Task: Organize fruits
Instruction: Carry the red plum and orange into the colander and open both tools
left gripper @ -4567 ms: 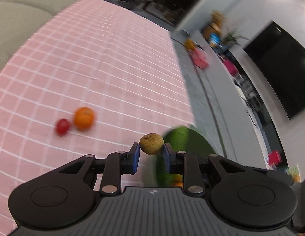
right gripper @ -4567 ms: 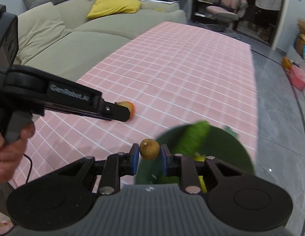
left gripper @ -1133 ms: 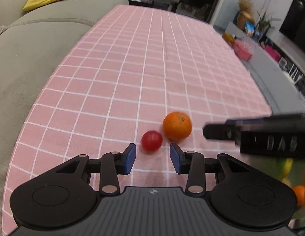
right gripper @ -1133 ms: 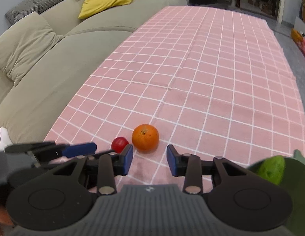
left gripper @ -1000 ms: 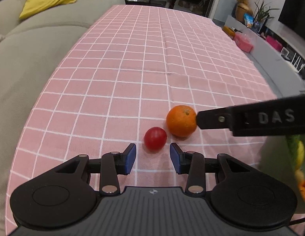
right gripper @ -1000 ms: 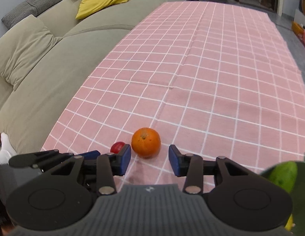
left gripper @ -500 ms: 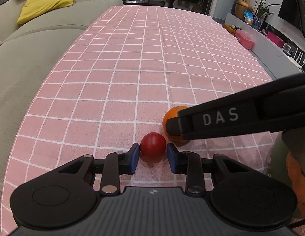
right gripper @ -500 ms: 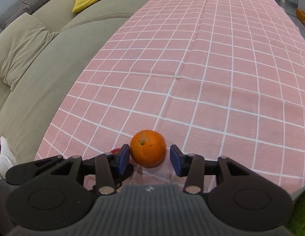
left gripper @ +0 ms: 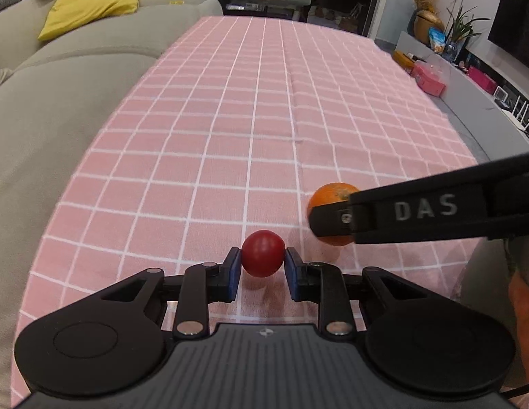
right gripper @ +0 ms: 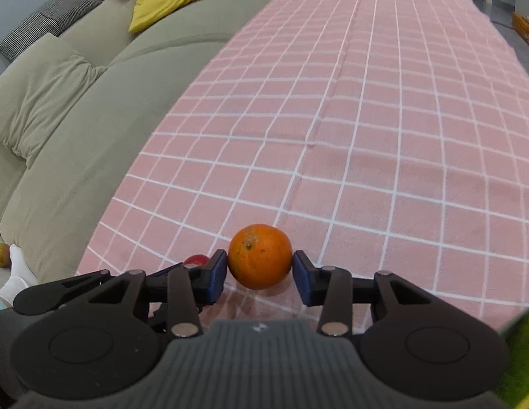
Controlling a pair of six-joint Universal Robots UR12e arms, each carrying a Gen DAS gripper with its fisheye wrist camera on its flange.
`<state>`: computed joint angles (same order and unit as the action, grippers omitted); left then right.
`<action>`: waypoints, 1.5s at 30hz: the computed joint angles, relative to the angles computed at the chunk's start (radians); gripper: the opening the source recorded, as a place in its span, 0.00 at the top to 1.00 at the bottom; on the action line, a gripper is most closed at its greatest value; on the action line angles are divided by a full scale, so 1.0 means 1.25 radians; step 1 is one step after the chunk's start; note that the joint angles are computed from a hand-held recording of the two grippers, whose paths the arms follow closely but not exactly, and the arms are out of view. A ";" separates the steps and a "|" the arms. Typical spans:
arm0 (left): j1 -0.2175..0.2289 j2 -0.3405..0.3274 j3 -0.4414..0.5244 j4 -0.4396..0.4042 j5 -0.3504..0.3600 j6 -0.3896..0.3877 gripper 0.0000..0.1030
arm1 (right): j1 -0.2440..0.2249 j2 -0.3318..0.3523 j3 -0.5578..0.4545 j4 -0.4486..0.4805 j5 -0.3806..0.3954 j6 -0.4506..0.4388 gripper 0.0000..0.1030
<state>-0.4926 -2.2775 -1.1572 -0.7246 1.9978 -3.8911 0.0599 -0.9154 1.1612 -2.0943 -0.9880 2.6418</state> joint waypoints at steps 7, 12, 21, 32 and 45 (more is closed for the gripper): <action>-0.014 0.022 0.000 0.033 0.021 0.015 0.71 | -0.029 -0.057 0.050 -0.060 0.042 0.020 0.62; -0.029 0.022 0.029 0.059 0.017 0.040 0.71 | -0.064 -0.104 0.090 -0.086 0.081 0.027 0.62; -0.046 0.015 0.067 0.120 -0.058 0.074 0.71 | -0.135 -0.175 0.152 -0.117 0.099 0.011 0.62; -0.053 -0.058 0.183 0.072 -0.231 0.159 0.71 | -0.191 -0.190 0.171 -0.097 0.022 -0.070 0.62; -0.043 -0.151 0.315 -0.061 -0.364 0.166 0.71 | -0.174 -0.116 0.075 0.082 -0.119 -0.374 0.62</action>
